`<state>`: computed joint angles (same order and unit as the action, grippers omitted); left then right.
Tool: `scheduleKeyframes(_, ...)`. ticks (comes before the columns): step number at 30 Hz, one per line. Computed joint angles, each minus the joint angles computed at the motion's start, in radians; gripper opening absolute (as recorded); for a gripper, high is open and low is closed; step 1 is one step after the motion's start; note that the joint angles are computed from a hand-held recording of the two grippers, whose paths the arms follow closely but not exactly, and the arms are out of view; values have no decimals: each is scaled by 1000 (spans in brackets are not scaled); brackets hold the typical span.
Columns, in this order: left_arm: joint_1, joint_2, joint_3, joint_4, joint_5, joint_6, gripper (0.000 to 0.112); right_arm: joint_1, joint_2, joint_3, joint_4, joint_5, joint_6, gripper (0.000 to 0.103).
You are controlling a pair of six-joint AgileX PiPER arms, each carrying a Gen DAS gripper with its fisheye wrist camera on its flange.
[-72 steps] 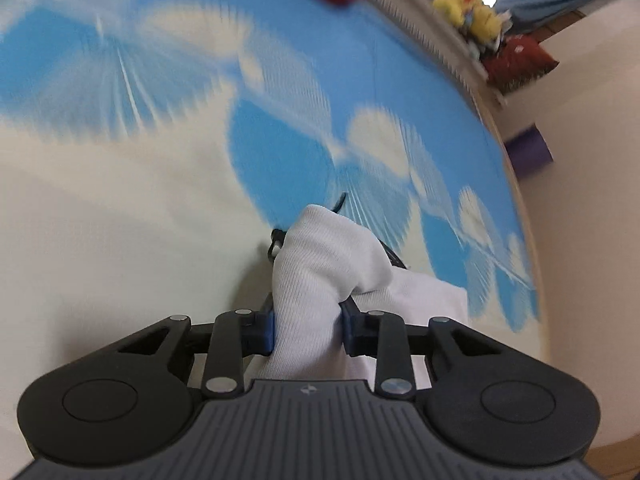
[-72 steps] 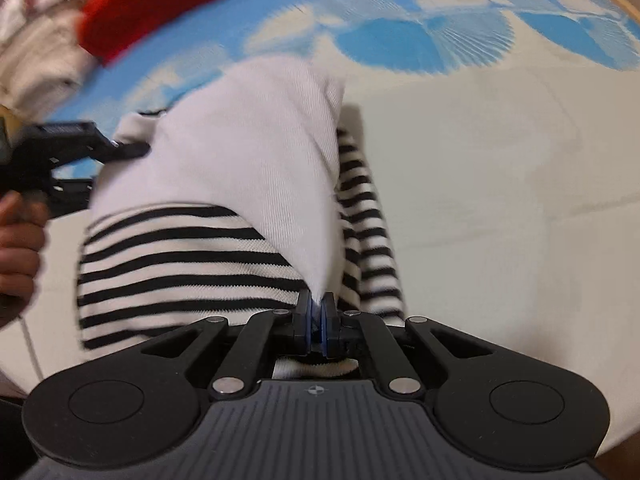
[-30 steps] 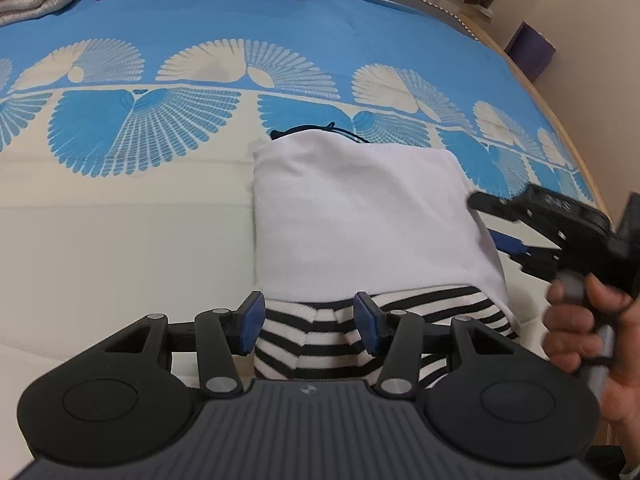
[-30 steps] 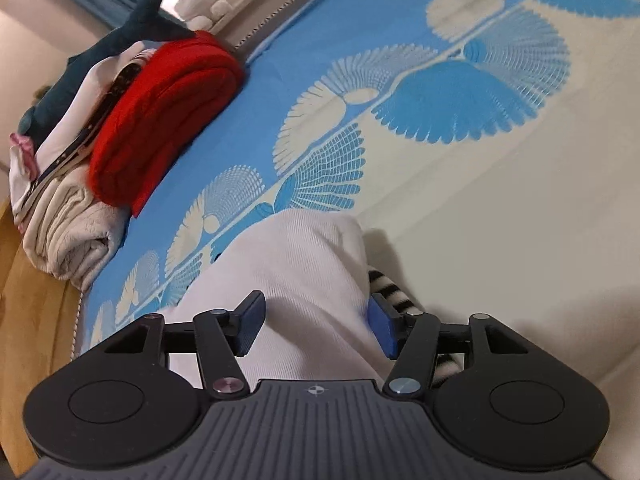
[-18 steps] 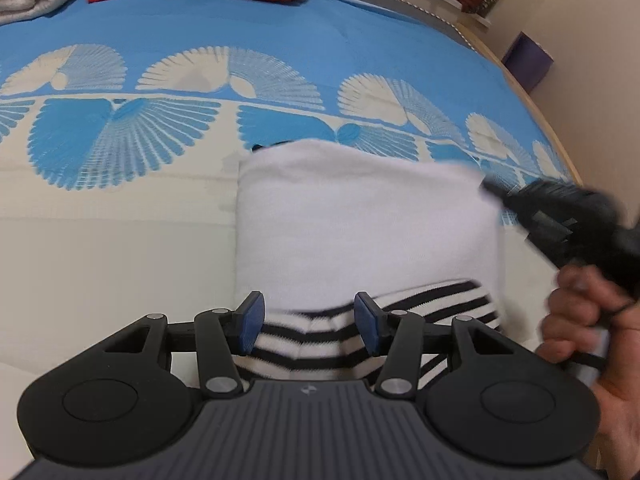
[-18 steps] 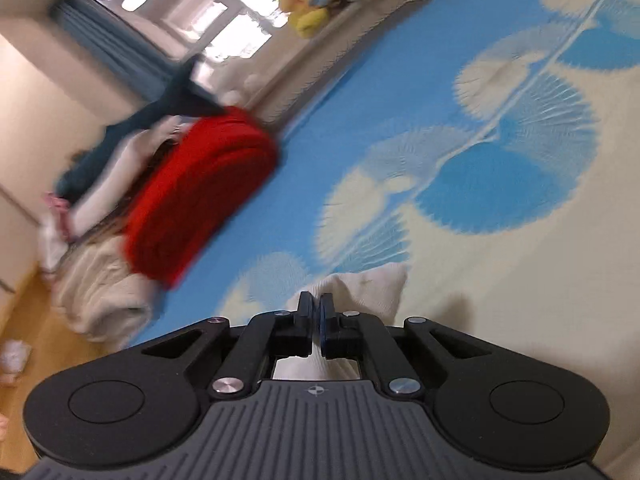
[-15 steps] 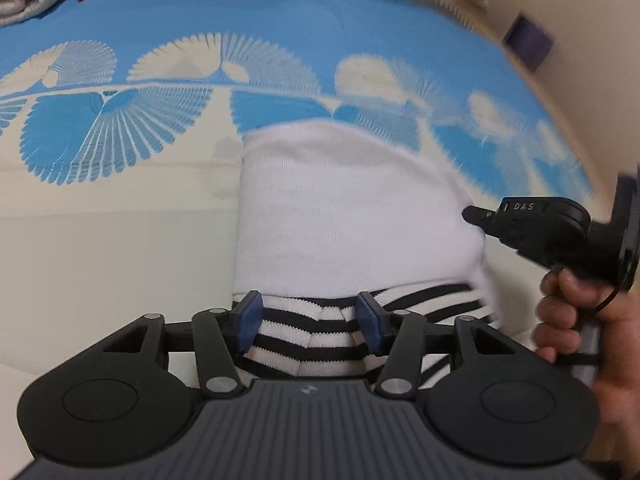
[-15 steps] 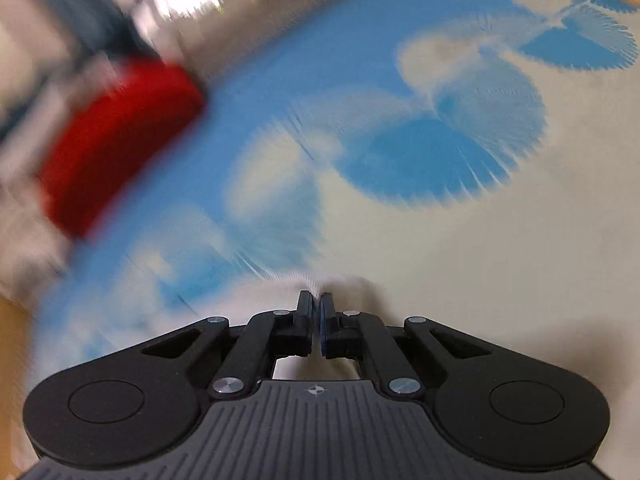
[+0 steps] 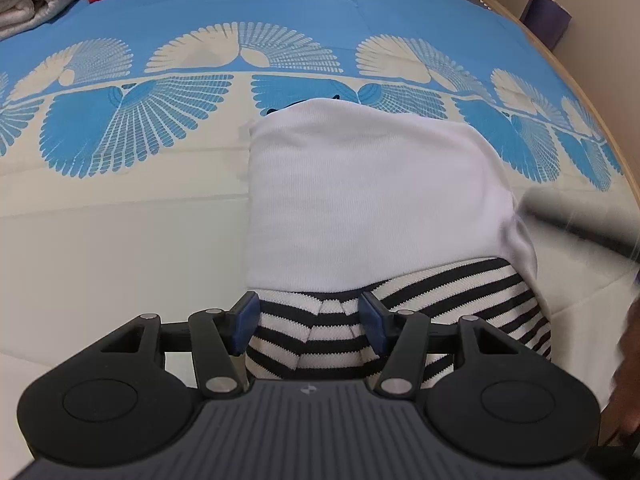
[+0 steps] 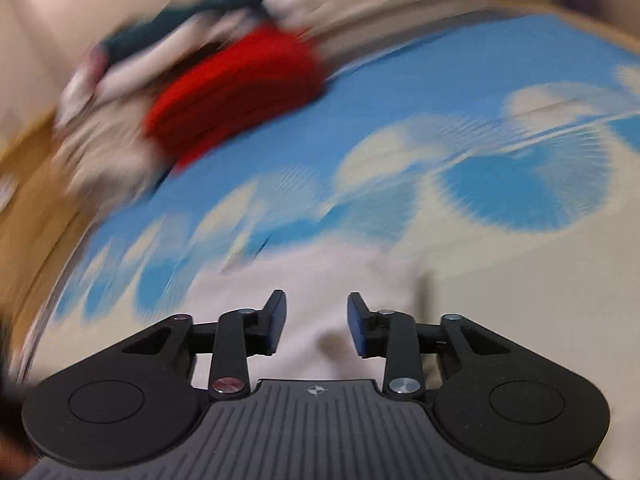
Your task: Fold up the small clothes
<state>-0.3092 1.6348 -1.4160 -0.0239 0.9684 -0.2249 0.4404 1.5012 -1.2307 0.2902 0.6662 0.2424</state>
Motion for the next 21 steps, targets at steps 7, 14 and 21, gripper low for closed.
scheduleKeyframes(7,40,-54,23,-63,11,38,60,60,21,-9,-186,121,156,55)
scheduleKeyframes(14,66,-8,52,-46,103,104,64,97,77,-41,-288,281,183,55)
scheduleKeyframes(21,25,-182,151,50,4,72,69,215,-88,-20,-549,367,479,54)
